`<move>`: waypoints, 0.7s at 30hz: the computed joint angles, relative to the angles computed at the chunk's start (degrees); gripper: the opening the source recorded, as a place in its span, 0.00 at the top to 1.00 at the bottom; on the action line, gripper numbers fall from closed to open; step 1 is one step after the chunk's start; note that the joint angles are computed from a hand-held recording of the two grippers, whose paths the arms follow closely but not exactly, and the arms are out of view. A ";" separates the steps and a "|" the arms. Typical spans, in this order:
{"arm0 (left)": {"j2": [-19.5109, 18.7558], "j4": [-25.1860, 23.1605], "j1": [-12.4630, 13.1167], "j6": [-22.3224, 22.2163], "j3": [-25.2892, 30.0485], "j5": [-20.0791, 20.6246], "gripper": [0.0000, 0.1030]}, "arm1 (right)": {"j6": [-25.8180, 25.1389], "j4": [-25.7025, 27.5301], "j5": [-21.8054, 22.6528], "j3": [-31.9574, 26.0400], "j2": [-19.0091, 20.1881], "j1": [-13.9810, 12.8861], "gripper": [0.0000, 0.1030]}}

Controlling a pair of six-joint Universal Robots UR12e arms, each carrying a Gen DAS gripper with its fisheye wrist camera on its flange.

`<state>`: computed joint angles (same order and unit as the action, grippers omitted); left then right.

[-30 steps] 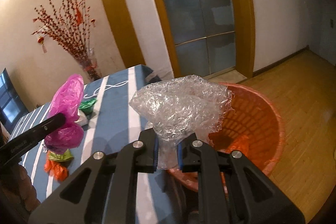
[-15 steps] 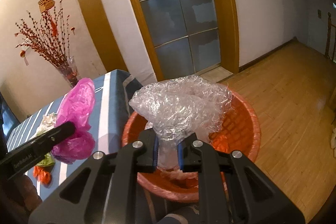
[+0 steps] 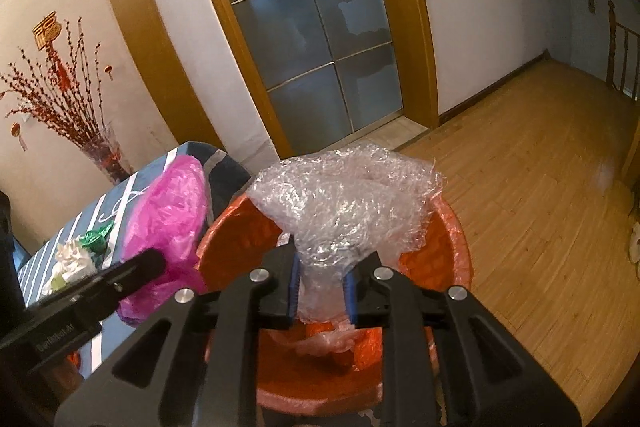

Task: Collect trash
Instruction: 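Carry the pink bag and bubble wrap over the orange wastebasket and open both tools, then grasp the orange plastic bag with the left tool while the right tool returns to the table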

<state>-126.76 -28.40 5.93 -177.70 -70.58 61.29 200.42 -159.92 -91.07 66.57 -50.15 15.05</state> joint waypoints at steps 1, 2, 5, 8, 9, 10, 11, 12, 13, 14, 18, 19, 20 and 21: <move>-0.14 -0.50 -0.13 -0.05 0.24 0.32 0.76 | 0.14 0.21 0.24 -0.28 0.19 -0.18 0.74; -0.35 -1.15 -0.20 0.00 0.59 0.50 0.75 | 0.25 0.34 0.35 -0.48 0.34 -0.26 0.71; -0.82 -2.91 -0.28 -0.24 1.21 1.07 0.67 | 0.61 0.71 0.56 -0.89 0.76 -0.52 0.61; -0.85 -3.32 -0.21 -0.52 1.12 1.97 0.59 | 1.11 1.11 0.58 -0.80 0.82 -0.65 0.56; -0.85 -3.55 -0.18 -0.56 1.06 2.05 0.58 | 1.42 1.12 0.56 -0.67 0.82 -0.71 0.53; -0.84 -3.86 -0.13 -0.71 1.05 2.30 0.57 | 1.58 1.15 0.62 -0.56 0.80 -0.76 0.52; -0.82 -4.05 -0.08 -0.91 1.04 2.62 0.53 | 1.72 1.13 0.60 -0.38 0.72 -0.79 0.51; -0.82 -4.13 -0.10 -1.07 1.07 2.89 0.49 | 1.82 1.15 0.46 -0.24 0.66 -0.76 0.49; -0.71 -4.11 -0.04 -1.39 0.96 3.29 0.46 | 1.85 1.13 0.33 -0.09 0.58 -0.76 0.45; -0.50 -3.89 0.05 -1.65 0.65 3.58 0.41 | 1.88 0.96 -0.02 0.15 0.45 -0.69 0.43; 0.79 -1.90 0.34 -2.89 -1.29 6.31 0.20 | 1.50 -0.04 -1.72 1.13 -0.15 -0.33 0.24; 1.03 -1.39 0.45 -3.15 -1.68 6.86 0.17 | 1.39 -0.32 -2.13 1.43 -0.33 -0.23 0.22; 1.40 -0.67 0.54 -3.44 -2.33 7.54 0.14 | 1.27 -0.63 -2.44 1.76 -0.53 -0.15 0.18; 2.07 0.11 0.69 -3.77 -3.28 8.81 0.14 | 1.08 -0.94 -2.76 2.16 -0.77 -0.05 0.16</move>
